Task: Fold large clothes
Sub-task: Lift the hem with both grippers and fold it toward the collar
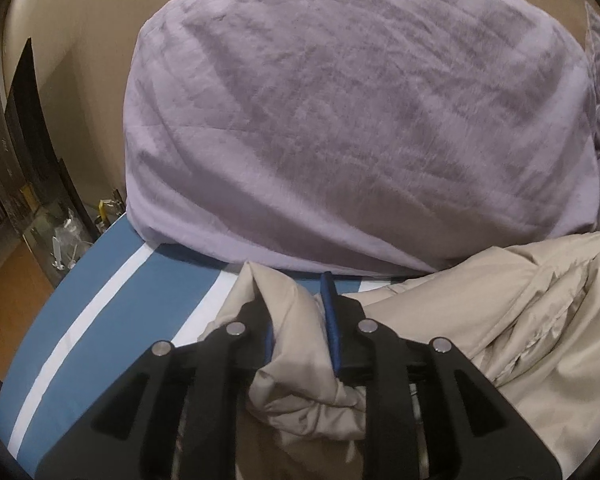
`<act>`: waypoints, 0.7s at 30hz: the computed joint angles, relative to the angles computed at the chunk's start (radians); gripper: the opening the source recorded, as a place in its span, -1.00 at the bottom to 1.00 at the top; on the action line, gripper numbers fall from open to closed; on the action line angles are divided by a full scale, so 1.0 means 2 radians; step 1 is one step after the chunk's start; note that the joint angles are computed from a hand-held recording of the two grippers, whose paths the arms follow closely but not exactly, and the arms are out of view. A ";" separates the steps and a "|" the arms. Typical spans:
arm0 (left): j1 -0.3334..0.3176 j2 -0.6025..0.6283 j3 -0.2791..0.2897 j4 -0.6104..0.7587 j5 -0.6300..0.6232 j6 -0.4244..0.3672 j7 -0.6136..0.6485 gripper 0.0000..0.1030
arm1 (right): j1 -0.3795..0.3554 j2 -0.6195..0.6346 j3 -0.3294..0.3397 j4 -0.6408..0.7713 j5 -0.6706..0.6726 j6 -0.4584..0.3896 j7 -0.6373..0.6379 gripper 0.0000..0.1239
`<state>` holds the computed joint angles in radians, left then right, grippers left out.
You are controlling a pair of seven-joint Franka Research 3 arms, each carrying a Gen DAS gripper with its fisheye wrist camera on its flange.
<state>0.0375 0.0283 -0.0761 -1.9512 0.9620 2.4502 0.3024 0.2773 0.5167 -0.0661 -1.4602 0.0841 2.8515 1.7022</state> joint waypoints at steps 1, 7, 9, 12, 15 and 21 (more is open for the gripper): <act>-0.001 0.005 -0.001 0.004 0.002 -0.005 -0.001 -0.50 | -0.001 0.001 0.002 0.001 0.002 -0.002 -0.001 -0.70; 0.001 -0.009 0.002 -0.010 -0.027 0.014 0.019 -0.14 | -0.018 -0.029 0.020 -0.024 0.024 -0.009 -0.026 -0.38; 0.004 -0.025 0.000 -0.023 -0.031 0.021 0.018 0.03 | -0.020 -0.049 0.024 -0.047 0.034 0.008 -0.031 0.19; 0.006 -0.052 -0.008 -0.041 -0.004 0.013 -0.004 0.51 | -0.015 -0.080 0.022 -0.083 0.030 0.048 -0.037 0.23; 0.008 -0.074 -0.016 -0.055 0.003 0.027 0.002 0.51 | -0.034 -0.101 0.059 -0.096 0.065 0.043 -0.092 0.23; 0.004 -0.093 -0.031 -0.072 -0.019 0.055 0.032 0.55 | -0.022 -0.108 0.092 -0.089 0.112 -0.005 -0.181 0.21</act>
<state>0.0454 -0.1585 -0.1384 -2.0950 0.9232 2.5601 0.3665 0.2328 0.3016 0.1175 -1.6387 0.3089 2.8413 1.3400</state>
